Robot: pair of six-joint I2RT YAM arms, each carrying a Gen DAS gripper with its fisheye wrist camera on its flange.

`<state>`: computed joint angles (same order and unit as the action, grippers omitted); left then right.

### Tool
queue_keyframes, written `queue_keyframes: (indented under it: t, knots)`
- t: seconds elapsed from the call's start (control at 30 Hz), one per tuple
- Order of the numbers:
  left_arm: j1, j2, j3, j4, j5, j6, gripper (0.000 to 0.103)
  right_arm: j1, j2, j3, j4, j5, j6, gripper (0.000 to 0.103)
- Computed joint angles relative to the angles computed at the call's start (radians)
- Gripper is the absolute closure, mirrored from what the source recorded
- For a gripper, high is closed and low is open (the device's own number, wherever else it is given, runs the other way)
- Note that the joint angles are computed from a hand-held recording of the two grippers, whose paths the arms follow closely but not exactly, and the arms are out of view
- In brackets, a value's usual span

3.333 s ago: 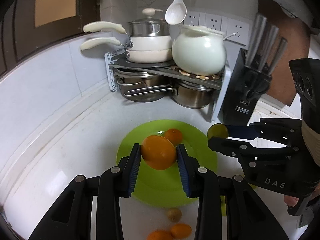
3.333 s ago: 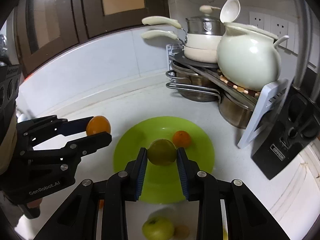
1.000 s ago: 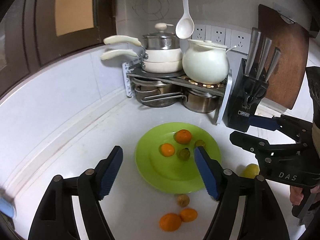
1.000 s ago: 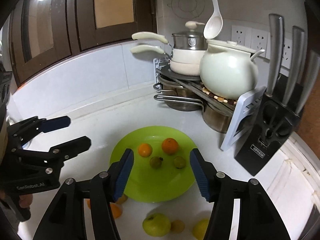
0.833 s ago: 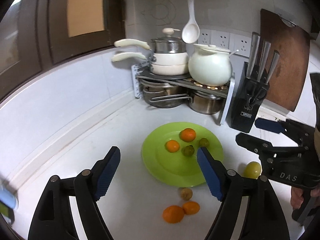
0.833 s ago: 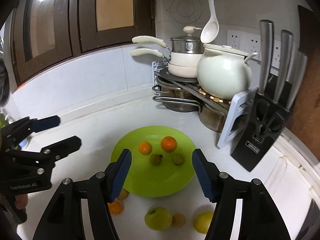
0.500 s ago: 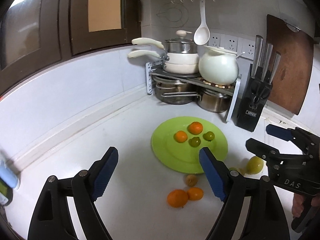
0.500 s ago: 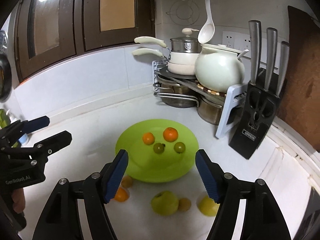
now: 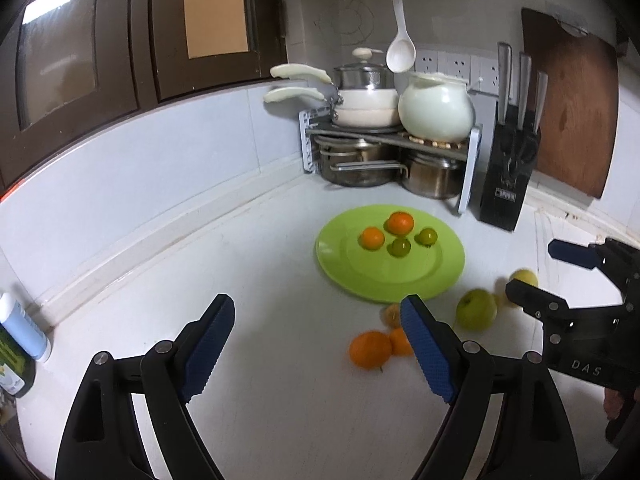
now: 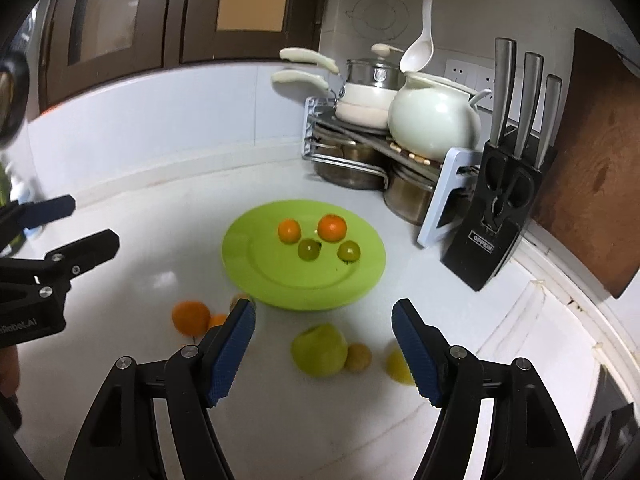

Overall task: Organize fruits
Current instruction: 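Withdraw both tools from the plate toward the fruit left on the counter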

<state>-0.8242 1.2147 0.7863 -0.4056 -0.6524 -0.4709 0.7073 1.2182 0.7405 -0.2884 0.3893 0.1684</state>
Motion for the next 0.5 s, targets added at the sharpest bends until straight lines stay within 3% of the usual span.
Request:
queue_keyframes:
  t: [0.17, 0.5]
  knots:
    - [-0.025, 0.007, -0.039, 0.000, -0.024, -0.004, 0.018, 0.039, 0.011, -0.019, -0.009, 0.056, -0.019, 0.032]
    - [-0.008, 0.080, -0.087, 0.062, 0.017, 0.039, 0.018, 0.031, 0.087, -0.022, 0.003, 0.043, -0.061, 0.032]
